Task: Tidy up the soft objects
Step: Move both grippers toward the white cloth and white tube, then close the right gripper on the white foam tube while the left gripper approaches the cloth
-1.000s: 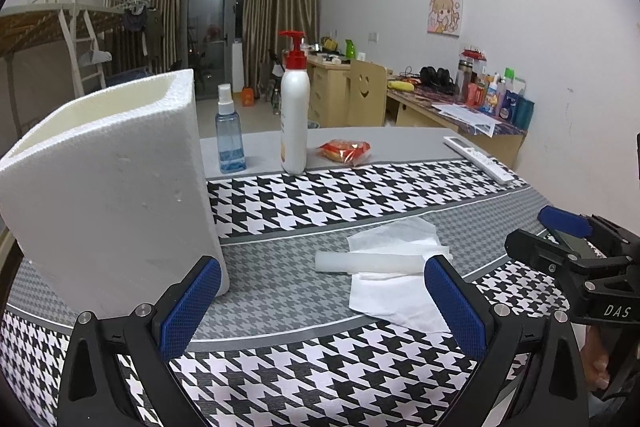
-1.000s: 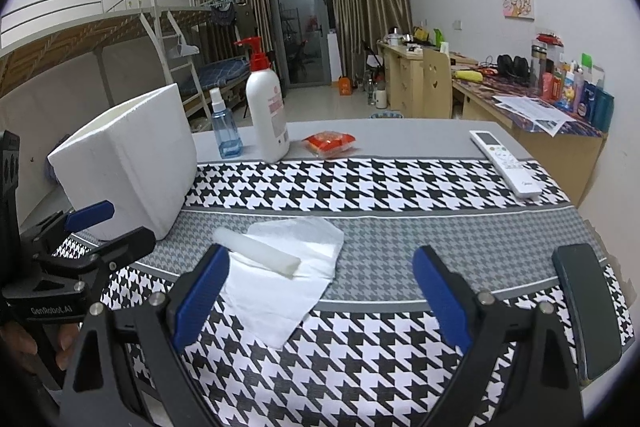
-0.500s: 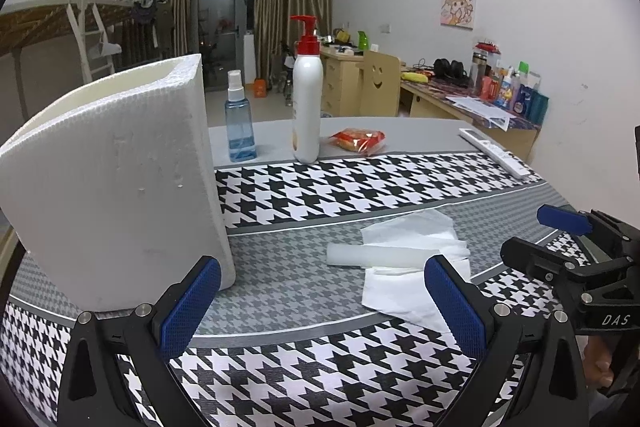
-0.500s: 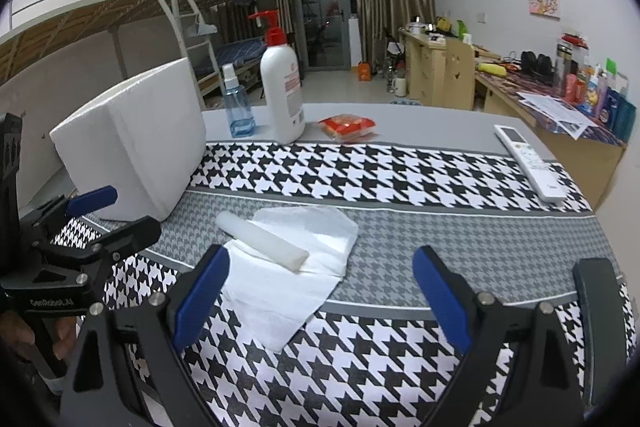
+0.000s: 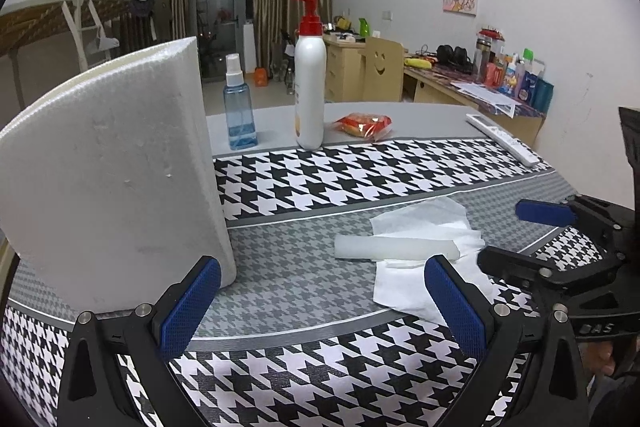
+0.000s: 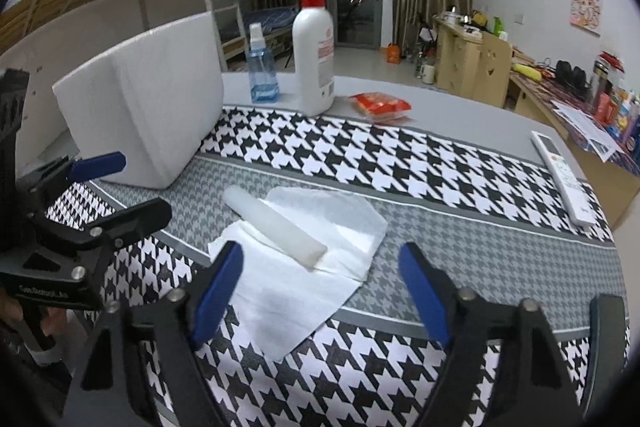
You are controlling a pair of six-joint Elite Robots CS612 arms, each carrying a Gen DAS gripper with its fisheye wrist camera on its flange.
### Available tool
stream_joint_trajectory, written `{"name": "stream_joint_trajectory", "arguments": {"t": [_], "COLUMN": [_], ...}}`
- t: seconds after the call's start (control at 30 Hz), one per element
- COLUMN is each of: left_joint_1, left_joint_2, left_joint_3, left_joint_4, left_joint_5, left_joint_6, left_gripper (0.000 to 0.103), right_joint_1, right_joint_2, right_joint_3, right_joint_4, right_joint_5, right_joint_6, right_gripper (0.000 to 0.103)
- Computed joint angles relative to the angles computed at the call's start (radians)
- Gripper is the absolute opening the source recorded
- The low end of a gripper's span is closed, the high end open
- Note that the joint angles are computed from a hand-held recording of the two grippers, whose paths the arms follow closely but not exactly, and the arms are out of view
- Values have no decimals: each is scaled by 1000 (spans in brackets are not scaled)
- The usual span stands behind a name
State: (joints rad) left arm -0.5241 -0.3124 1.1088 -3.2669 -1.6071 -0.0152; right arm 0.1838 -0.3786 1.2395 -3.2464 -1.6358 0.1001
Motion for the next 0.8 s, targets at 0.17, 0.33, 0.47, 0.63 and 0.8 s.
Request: {"name": "stream_joint_trajectory", "arguments": {"t": [0.17,0.33,0.47,0.63,0.8], "left_joint_1": [1,4,5,5,5], "left_joint_2": [3,6,7,9,11], "left_joint_3": [-8,-18,-23,-28,-31], "left_joint_4": [16,34,38,46,51], "left_joint_5": [4,-3,-4,-14,-24], "left_joint_6": [-3,-5,-2,1,9], "left_gripper": [102,102,102,102,102], "right_joint_1": [-9,-19,-18,-22,-23], "right_joint_2": [8,15,24,31,37], "right_joint_3": [-22,-44,-69,-83,-98], "right_joint_4": [43,89,126,153,190], "right_joint_5": [60,124,134,161,163], "right_joint_6": [-27,-39,-54,-65,-67], "right_gripper": [71,55,50,44,34]}}
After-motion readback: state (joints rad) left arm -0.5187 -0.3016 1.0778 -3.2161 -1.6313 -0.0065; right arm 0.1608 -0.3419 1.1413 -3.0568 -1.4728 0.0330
